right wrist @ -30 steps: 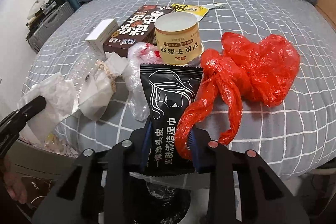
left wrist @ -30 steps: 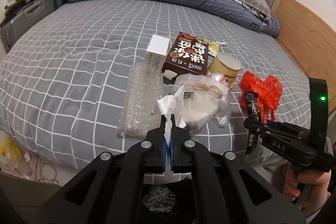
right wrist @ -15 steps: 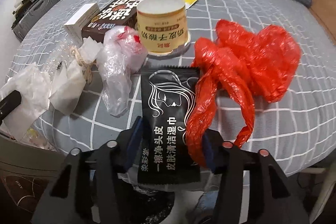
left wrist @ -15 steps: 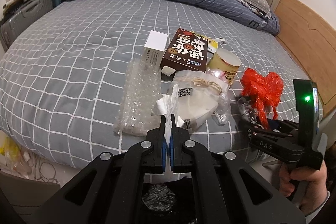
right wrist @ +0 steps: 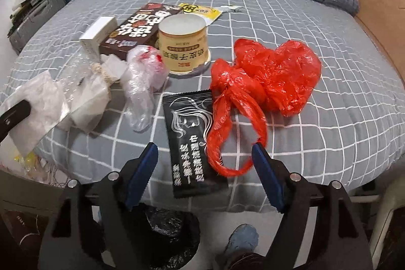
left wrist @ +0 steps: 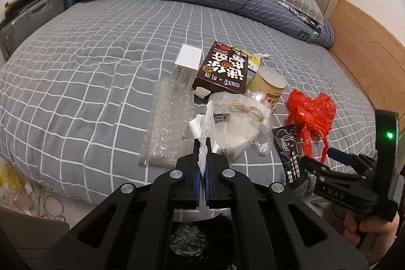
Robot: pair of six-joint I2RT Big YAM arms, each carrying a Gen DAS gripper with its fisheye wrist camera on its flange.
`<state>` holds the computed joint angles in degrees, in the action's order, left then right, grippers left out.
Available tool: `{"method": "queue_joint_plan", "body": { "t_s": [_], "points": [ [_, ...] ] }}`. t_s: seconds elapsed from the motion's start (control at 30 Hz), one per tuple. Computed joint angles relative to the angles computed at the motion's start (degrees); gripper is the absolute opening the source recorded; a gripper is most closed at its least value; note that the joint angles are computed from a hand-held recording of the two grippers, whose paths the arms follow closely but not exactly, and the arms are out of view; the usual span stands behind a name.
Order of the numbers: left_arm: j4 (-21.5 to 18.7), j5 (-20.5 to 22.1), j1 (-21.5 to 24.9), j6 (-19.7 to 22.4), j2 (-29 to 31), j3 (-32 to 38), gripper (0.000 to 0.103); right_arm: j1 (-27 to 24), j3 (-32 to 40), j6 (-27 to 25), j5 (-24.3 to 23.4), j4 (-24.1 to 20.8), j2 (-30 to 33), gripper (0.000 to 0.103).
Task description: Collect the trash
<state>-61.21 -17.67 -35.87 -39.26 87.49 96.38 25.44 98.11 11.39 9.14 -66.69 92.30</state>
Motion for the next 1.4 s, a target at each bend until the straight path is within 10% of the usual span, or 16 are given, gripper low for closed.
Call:
{"method": "queue_joint_plan", "body": {
  "t_s": [0.57, 1.07, 1.4],
  "points": [
    [-0.2, -0.1, -0.2, 0.1, 0.2, 0.0, 0.002, 0.6, -1.9, -1.0, 0.1, 1.0, 3.1, 0.056],
    [-0.2, -0.1, -0.2, 0.3, 0.4, 0.1, 0.002, -1.3, -0.4, -0.7, -5.4, 0.1, 4.6, 0.01],
    [-0.2, 0.0, -0.3, 0.5, 0.5, 0.2, 0.002, -2.9, 0.1, -0.9, -8.3, -2.2, 3.5, 0.018]
  ]
}}
